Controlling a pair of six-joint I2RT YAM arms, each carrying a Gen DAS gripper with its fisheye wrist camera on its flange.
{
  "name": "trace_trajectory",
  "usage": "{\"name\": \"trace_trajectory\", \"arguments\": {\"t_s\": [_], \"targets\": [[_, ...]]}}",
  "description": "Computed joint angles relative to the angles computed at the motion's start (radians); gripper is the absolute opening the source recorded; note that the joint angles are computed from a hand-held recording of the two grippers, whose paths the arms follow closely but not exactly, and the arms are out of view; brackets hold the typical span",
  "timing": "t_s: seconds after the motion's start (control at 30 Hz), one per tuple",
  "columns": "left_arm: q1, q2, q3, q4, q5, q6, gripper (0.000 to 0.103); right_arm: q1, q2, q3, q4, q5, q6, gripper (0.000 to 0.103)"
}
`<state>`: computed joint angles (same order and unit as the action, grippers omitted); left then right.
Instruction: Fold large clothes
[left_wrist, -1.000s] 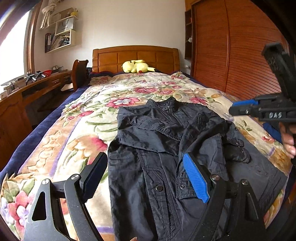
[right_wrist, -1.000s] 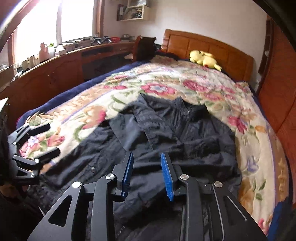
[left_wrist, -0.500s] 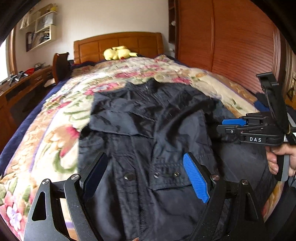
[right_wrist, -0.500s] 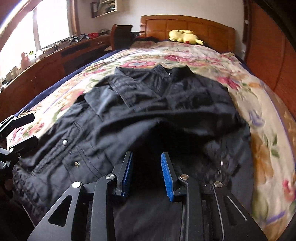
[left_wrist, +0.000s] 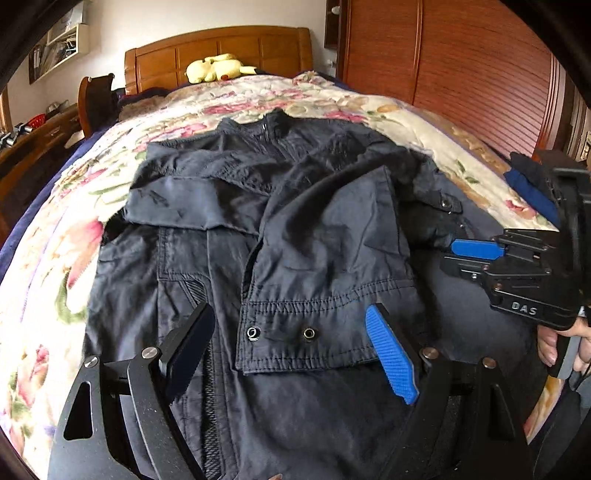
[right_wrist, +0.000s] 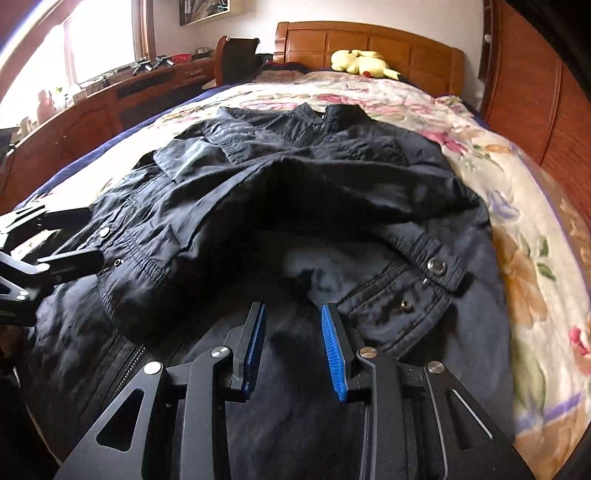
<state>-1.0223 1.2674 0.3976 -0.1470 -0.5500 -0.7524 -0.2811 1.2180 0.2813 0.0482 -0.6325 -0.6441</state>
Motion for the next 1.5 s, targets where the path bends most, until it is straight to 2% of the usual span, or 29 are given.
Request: {"name": "trace_trajectory", "arguments": {"t_s": [0.2,0.47,0.6,0.67,0.77,1.07,1.1,1.13,1.17,1.23,1.33,1.5], "targets": [[0.044,0.028,-0.005,0.027,0.045,-0.012,0.084,-0.024,0.082,0.024,0.009,-0.011,-0.027,0.032],[0.070,0.009,-0.020,0.018,0.077,-0.010,0.083,-0.025,0.083,0.015,0.018,-0.011,-0.032,0.032],[0.054,0.030,-0.017,0.008,0.089,-0.005,0.067,-0.002,0.089,0.017,0.027,0.012,-0.018,0.032],[0.043,0.036,-0.019,0.003,0.087,-0.012,0.053,0.007,0.087,0.015,0.032,0.022,-0.014,0.032],[0.034,0.035,-0.023,-0.004,0.094,-0.016,0.044,0.017,0.086,0.016,0.035,0.030,-0.010,0.032],[0.071,0.081,-0.016,0.002,0.137,-0.004,0.041,0.022,0.097,0.019,0.039,0.033,-0.010,0.032],[0.072,0.075,-0.022,0.012,0.146,0.004,0.036,0.020,0.098,0.019,0.038,0.030,-0.010,0.032],[0.076,0.070,-0.026,0.021,0.161,0.015,0.023,0.017,0.101,0.021,0.036,0.026,-0.014,0.032],[0.074,0.065,-0.024,0.021,0.164,0.019,0.016,0.013,0.105,0.025,0.032,0.021,-0.019,0.032],[0.058,0.051,-0.017,0.002,0.145,0.023,0.009,0.005,0.112,0.029,0.027,0.011,-0.026,0.032],[0.018,-0.024,-0.008,-0.070,0.071,0.008,0.008,-0.005,0.121,0.034,0.023,-0.001,-0.032,0.032],[0.020,-0.274,-0.037,-0.175,-0.036,0.003,0.008,0.001,0.115,0.025,0.036,0.011,-0.027,0.032]]}}
